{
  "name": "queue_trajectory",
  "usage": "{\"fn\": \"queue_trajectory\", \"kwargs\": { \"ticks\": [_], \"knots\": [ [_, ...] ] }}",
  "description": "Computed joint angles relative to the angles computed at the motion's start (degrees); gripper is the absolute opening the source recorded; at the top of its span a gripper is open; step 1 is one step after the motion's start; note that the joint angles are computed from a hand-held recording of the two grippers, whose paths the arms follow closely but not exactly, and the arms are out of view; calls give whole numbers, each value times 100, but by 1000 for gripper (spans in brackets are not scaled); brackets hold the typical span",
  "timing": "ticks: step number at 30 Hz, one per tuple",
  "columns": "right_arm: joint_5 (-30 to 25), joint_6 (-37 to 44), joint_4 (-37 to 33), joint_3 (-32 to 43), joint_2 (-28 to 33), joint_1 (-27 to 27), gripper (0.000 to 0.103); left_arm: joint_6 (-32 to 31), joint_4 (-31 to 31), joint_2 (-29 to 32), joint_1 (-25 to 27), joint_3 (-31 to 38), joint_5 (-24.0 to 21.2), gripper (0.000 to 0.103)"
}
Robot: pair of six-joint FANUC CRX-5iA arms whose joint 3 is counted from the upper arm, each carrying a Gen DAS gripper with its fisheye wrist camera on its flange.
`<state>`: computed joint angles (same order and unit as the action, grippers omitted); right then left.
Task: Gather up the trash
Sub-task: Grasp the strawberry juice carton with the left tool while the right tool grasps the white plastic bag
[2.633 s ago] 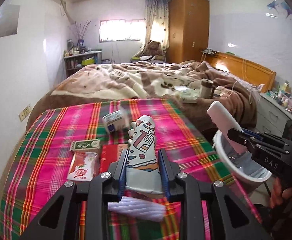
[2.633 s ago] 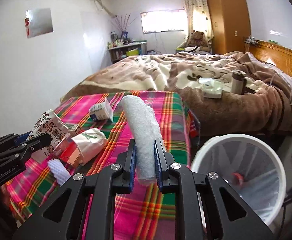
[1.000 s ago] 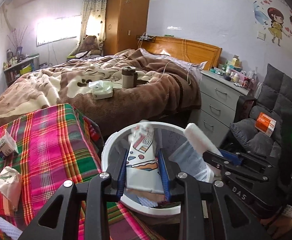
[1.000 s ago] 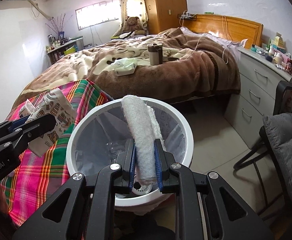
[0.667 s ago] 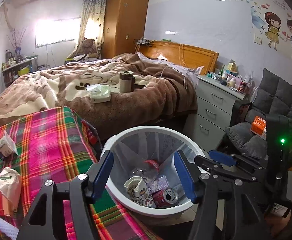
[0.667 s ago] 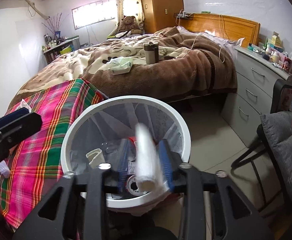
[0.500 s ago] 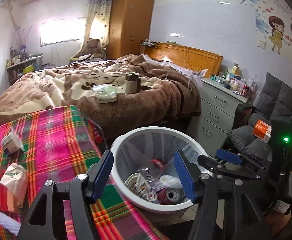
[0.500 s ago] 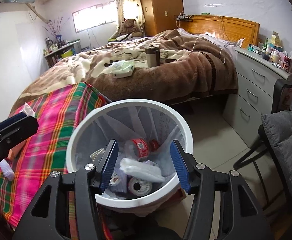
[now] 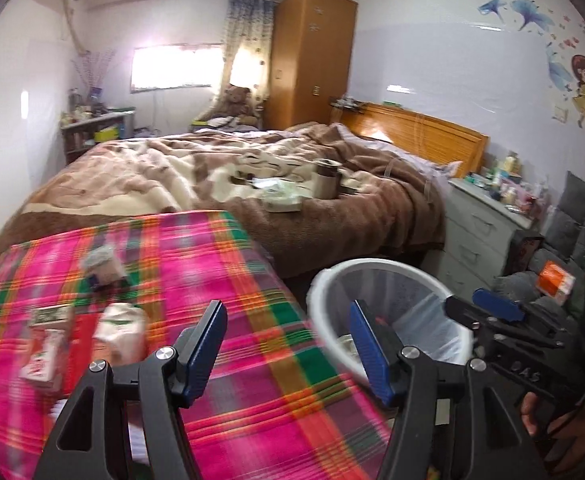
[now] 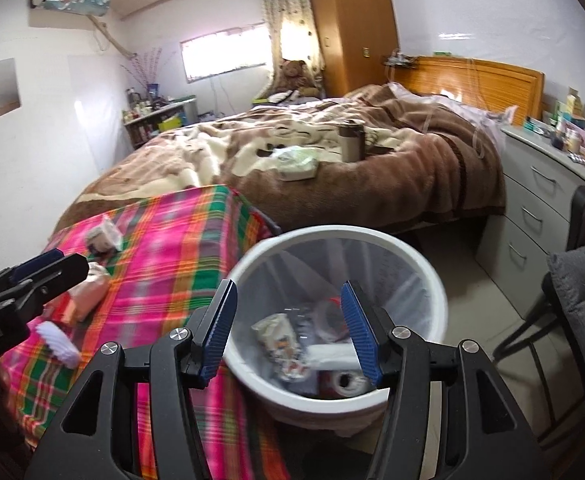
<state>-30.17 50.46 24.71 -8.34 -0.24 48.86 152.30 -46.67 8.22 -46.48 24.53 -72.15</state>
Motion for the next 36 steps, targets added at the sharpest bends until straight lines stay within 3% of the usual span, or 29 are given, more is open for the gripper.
{"fn": "queue_trajectory", "kwargs": {
  "ticks": [2,12,22,27,30,36],
  "knots": [
    [37,92,-80,36,29,81,56,71,-192,-111,-77,-114,-298,63],
    [76,702,-619,373,267,386,56,825,-561,-932,-146,-982,-938,63],
    [-150,1371,-1305,994,692,643,56,1096,-567,-1585,-18,-1707,-1345,63],
    [-294,1720,-1537,1390,1001,796,56,1152,-384,-1917,257,-2117,-1224,63],
    [-499,2272,-2192,1807,1219,806,56,1125,-168,-2076,503,-2347,-1086,63],
    [-952,2818,-2700,2355,1611,895,56,915,360,-2376,1106,-2809,-538,63]
  ]
}}
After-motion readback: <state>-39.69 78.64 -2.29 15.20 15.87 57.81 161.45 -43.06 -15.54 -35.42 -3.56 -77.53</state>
